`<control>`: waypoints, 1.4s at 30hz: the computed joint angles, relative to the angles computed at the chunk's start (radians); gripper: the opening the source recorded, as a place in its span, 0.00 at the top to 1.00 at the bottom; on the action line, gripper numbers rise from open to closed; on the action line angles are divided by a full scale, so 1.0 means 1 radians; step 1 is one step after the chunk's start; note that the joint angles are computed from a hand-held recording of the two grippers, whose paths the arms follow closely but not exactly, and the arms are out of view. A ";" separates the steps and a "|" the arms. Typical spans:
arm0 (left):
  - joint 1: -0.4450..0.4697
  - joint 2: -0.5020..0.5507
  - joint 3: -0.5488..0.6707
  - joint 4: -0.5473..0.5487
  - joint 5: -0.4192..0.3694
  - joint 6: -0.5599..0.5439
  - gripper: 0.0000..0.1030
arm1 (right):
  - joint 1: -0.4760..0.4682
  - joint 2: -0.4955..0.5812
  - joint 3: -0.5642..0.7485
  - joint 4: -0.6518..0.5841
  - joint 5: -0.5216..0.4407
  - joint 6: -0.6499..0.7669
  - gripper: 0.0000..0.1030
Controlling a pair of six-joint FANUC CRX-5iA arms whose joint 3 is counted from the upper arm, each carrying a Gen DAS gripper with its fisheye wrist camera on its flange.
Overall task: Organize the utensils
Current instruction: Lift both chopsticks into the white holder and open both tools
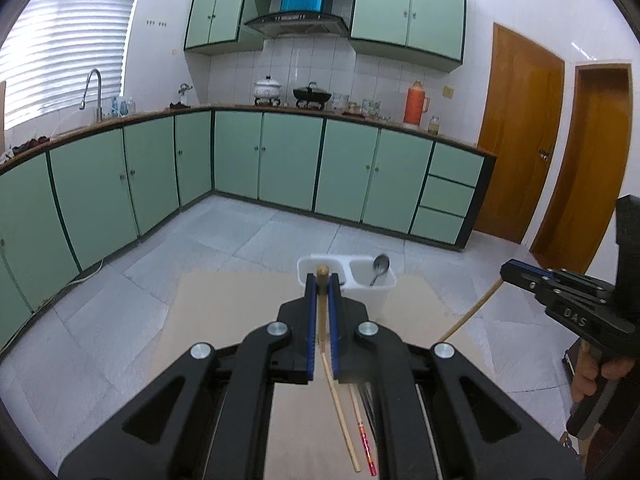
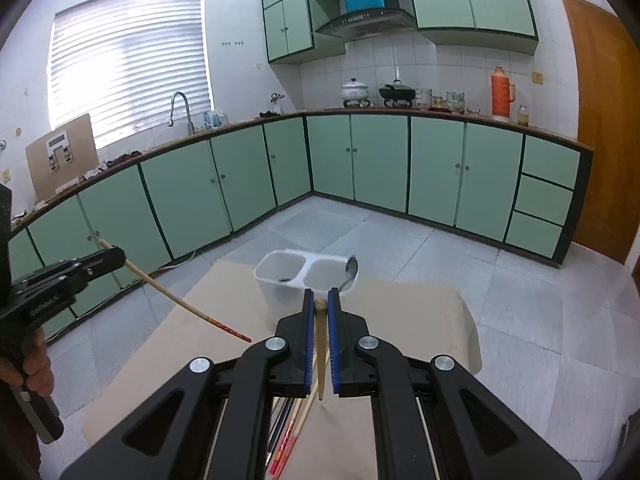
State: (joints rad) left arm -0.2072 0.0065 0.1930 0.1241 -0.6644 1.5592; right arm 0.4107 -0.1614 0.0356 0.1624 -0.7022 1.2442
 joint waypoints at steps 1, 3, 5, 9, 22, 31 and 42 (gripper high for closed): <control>0.002 -0.003 0.003 0.003 0.001 -0.004 0.96 | -0.005 0.004 0.013 -0.010 -0.001 0.011 0.94; 0.005 -0.009 0.014 0.012 0.013 -0.017 0.96 | -0.014 0.015 0.041 -0.016 0.003 0.023 0.94; 0.006 -0.009 0.029 0.017 0.024 -0.026 0.96 | -0.025 0.029 0.081 -0.035 0.008 0.046 0.94; 0.001 0.016 0.092 0.006 0.042 -0.028 0.96 | -0.038 0.063 0.161 -0.055 0.021 0.086 0.94; -0.010 0.339 0.514 -0.002 -0.161 -0.035 0.96 | -0.066 0.328 0.481 -0.062 -0.041 0.131 0.94; -0.003 0.617 0.898 -0.020 -0.422 -0.023 0.95 | -0.085 0.461 0.587 -0.112 -0.120 0.152 0.94; 0.019 0.537 0.693 0.016 -0.319 0.004 0.65 | -0.089 0.428 0.502 -0.119 -0.113 0.136 0.74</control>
State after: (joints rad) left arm -0.1883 0.5432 0.8859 0.1400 -0.9832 1.5633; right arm 0.3221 0.2669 0.5378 0.0432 -0.8151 1.3806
